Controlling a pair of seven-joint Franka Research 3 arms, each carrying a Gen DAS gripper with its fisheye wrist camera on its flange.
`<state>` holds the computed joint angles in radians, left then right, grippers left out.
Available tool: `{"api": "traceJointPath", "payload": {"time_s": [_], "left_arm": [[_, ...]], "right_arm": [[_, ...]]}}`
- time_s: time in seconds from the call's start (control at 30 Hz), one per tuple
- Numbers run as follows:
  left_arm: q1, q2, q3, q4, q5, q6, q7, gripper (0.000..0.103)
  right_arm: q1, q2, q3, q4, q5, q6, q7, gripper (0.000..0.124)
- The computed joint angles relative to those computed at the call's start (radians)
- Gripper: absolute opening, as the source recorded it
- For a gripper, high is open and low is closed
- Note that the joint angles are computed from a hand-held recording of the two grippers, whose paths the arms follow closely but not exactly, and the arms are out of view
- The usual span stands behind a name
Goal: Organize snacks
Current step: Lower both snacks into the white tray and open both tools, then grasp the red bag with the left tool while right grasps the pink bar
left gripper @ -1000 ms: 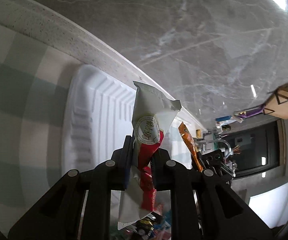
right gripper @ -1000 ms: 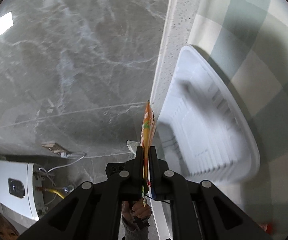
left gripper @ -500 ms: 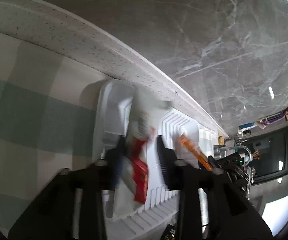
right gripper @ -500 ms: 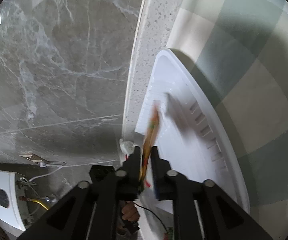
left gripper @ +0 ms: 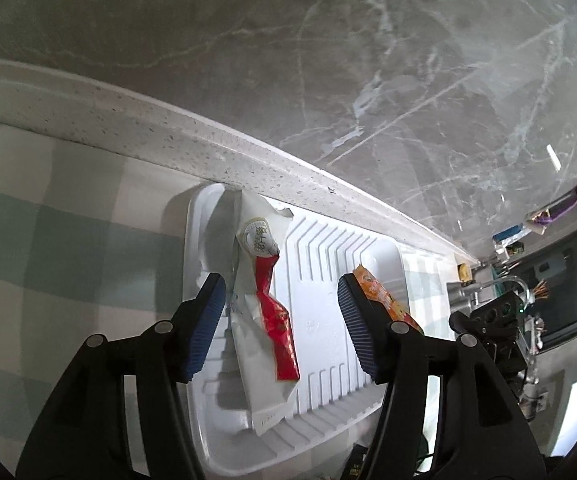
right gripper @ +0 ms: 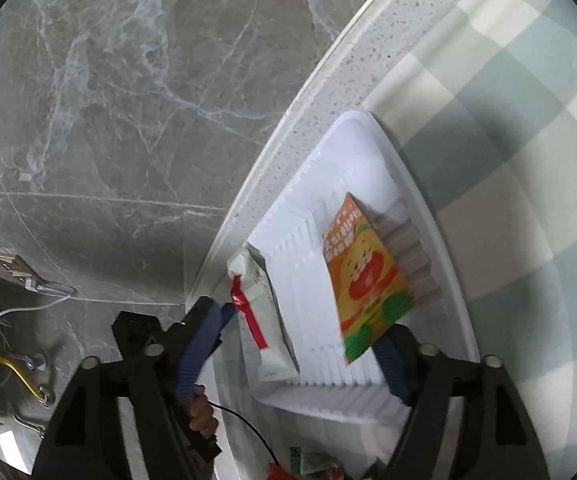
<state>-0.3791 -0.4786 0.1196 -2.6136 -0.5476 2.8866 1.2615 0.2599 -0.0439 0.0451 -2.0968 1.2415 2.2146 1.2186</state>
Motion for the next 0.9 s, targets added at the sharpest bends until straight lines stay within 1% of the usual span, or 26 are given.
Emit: {"api": "traceJointPath", "payload": {"time_s": [0.07, 0.17, 0.23, 0.33, 0.4, 0.53, 0.63, 0.77, 0.9], "left_arm": [[0.02, -0.013, -0.031, -0.006, 0.023, -0.001, -0.027, 0.057], [0.06, -0.019, -0.098, 0.004, 0.092, -0.01, -0.113, 0.057], [0.061, -0.04, -0.107, -0.006, 0.123, -0.014, -0.144, 0.057], [0.081, -0.077, -0.141, -0.015, 0.191, -0.044, -0.208, 0.057], [0.084, -0.108, -0.15, -0.031, 0.231, -0.062, -0.236, 0.057], [0.073, -0.175, -0.176, -0.059, 0.299, -0.102, -0.29, 0.057], [0.053, -0.246, -0.195, -0.082, 0.349, -0.158, -0.315, 0.057], [0.01, -0.389, -0.21, -0.118, 0.407, -0.3, -0.314, 0.057], [-0.049, -0.487, -0.241, -0.139, 0.438, -0.425, -0.312, 0.057]], "right_arm": [[-0.003, -0.008, -0.004, -0.008, -0.01, -0.017, 0.017, 0.08], [-0.011, -0.033, -0.015, -0.038, 0.002, -0.054, 0.028, 0.082], [-0.009, -0.058, -0.016, -0.059, 0.002, -0.071, 0.034, 0.083], [0.0, -0.109, -0.018, -0.096, -0.013, -0.084, 0.05, 0.084], [0.004, -0.149, -0.026, -0.127, -0.018, -0.095, 0.052, 0.084], [0.011, -0.237, -0.047, -0.196, -0.02, -0.111, 0.042, 0.085], [0.012, -0.315, -0.065, -0.256, -0.034, -0.123, 0.036, 0.086], [0.006, -0.435, -0.092, -0.342, -0.076, -0.152, 0.03, 0.089], [-0.014, -0.557, -0.117, -0.426, -0.144, -0.185, 0.038, 0.09]]}}
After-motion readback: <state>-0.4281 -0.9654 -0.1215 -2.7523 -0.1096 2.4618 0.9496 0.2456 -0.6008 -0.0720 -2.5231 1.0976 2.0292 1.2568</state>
